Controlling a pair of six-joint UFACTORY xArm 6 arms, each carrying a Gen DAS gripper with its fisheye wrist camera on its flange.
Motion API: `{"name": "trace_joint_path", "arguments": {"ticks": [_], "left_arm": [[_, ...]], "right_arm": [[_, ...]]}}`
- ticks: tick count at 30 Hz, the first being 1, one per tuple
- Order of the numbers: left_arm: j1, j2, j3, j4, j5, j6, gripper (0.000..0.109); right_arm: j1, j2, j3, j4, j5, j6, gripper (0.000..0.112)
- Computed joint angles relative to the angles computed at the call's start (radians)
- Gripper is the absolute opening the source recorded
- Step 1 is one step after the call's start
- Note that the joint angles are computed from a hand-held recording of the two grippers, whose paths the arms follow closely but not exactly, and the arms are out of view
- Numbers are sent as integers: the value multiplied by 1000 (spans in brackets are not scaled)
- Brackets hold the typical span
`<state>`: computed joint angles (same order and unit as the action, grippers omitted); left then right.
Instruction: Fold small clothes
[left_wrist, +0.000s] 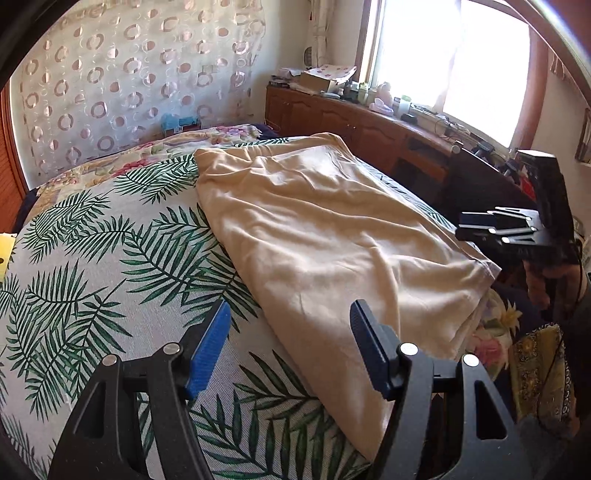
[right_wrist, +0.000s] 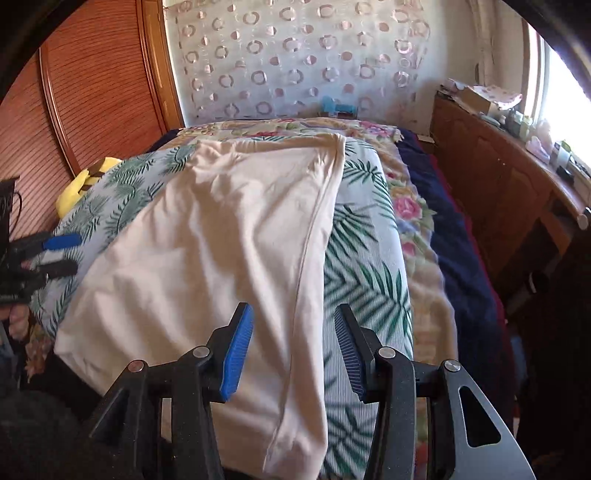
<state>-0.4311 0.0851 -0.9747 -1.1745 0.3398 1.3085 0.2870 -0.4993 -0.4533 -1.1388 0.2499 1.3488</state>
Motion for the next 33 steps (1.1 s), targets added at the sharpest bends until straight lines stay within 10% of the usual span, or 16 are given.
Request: {"name": "trace_joint_path", "arguments": {"ticks": [3,18,28,33], "left_arm": [[-9,-8,17,11,-8,-10,68],[-17,-38,100,11,18,10,63],[-23,-56,135,-17,44,59,53],[-14,-62,137,-36,80,107,6]], "right_arm": [[11,-53,47,-35,6,40,65],[113,-83,97,12,134,106,64],[130,-105,122,43,100,43,25],[148,-95,116,61,95,5,9]]}}
